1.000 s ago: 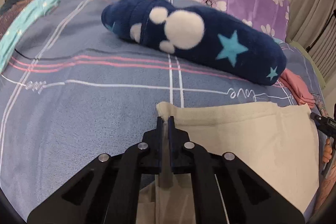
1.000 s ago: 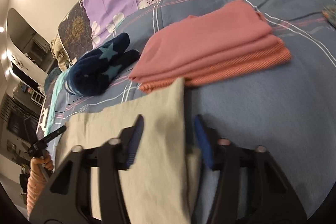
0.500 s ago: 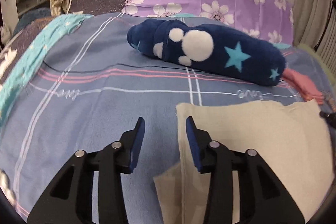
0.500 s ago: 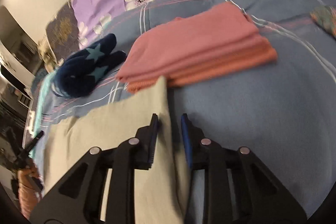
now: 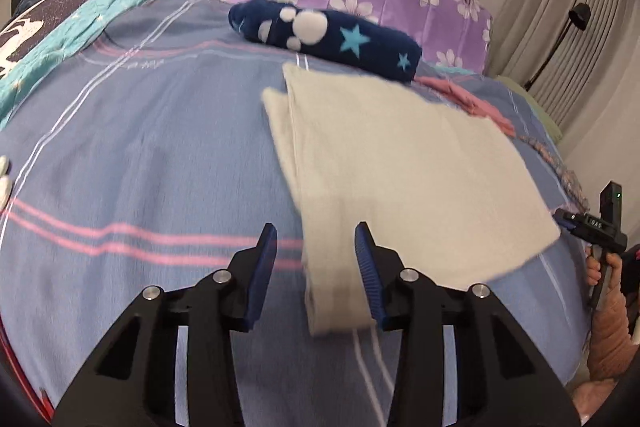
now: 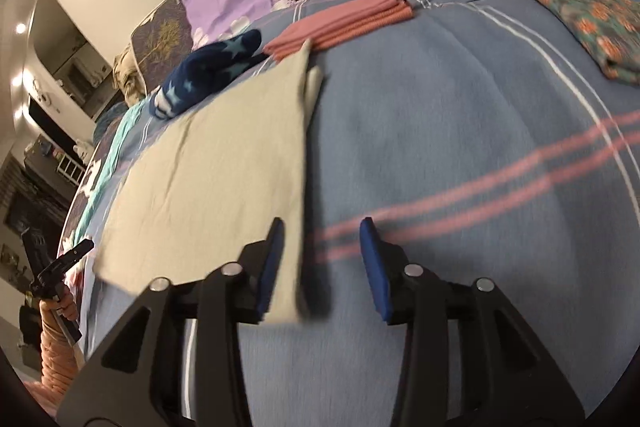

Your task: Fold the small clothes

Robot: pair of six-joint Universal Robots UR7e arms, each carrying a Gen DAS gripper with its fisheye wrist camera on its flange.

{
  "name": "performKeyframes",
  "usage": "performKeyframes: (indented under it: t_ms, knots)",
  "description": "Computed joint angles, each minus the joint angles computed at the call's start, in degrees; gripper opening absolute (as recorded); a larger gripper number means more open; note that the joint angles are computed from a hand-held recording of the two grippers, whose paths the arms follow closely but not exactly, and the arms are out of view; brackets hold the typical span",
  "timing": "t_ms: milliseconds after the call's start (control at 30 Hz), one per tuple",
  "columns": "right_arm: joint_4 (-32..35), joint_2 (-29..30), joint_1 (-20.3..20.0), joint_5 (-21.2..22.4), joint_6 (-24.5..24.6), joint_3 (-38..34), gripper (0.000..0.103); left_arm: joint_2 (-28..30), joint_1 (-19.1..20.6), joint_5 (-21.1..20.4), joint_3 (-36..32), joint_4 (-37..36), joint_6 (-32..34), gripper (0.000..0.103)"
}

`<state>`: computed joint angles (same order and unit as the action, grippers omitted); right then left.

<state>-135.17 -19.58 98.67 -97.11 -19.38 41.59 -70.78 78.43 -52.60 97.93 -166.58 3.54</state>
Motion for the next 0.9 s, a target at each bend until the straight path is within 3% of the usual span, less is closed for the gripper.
performKeyframes:
  t_ms: [133, 167, 200, 333, 400, 500, 567, 633, 700, 733, 767, 833, 900]
  knots:
    - [-1.41, -3.13, -0.12, 1.58, 0.90, 6.08, 0.046, -0.73, 0.42, -1.94, 1.66, 2.41, -3.08, 0.042]
    - [-2.06, -3.65, -0.13, 1.75, 0.97, 7.13, 0.046, -0.55, 0.39, -1.97, 1.87, 2.09, -3.07, 0.030]
    - [-3.09, -4.25, -0.07, 1.53, 1.07, 8.41, 0.046, -0.39, 0.19, -1.93, 2.24, 1.38, -2.79, 0.003]
    - [-5.25, -5.83, -0.02, 1.24, 2.41, 10.92, 0.046, -1.80, -1.70, -0.52, 5.68, -6.55, -0.37, 0.003]
    - [-5.95, -6.76, -0.11, 1.32, 3.32, 12.34, 0.046, -2.36, -1.96, 1.02, 6.63, -6.29, -0.37, 0.002]
    - [-5.99, -8.20, -0.39, 2.18, 5.52, 14.69, 0.048, -2.38, -1.24, 4.56, 7.32, -4.89, -3.73, 0.000]
    - [-5.96, -9.24, -0.51, 2.87, 6.63, 16.52, 0.051, -3.45, -0.62, 3.85, 8.57, -6.14, -7.27, 0.000]
    - [-4.91, -9.86, -0.70, 4.45, 8.12, 17.47, 0.055, -5.47, -0.44, 0.31, 10.73, -7.71, -10.07, 0.009]
    - [-2.71, -9.85, -1.10, 7.33, 9.89, 17.33, 0.060, -6.54, -0.87, -3.72, 12.23, -7.70, -11.04, 0.052]
    - [-0.87, -9.31, -1.37, 9.12, 10.73, 16.48, 0.066, -6.52, -0.94, -5.72, 12.58, -7.63, -11.04, 0.059]
    - [0.49, -8.51, -1.49, 10.22, 11.01, 15.28, 0.073, -6.15, -0.87, -7.82, 12.50, -7.36, -10.98, 0.061]
    - [-0.08, -6.52, -1.24, 10.37, 10.54, 13.00, 0.074, -4.02, 0.21, -12.23, 10.43, -4.95, -11.92, 0.063]
    - [-1.09, -4.35, -1.04, 10.40, 11.26, 10.16, 0.074, -0.82, 1.02, -12.33, 8.05, -7.77, -11.55, 0.063]
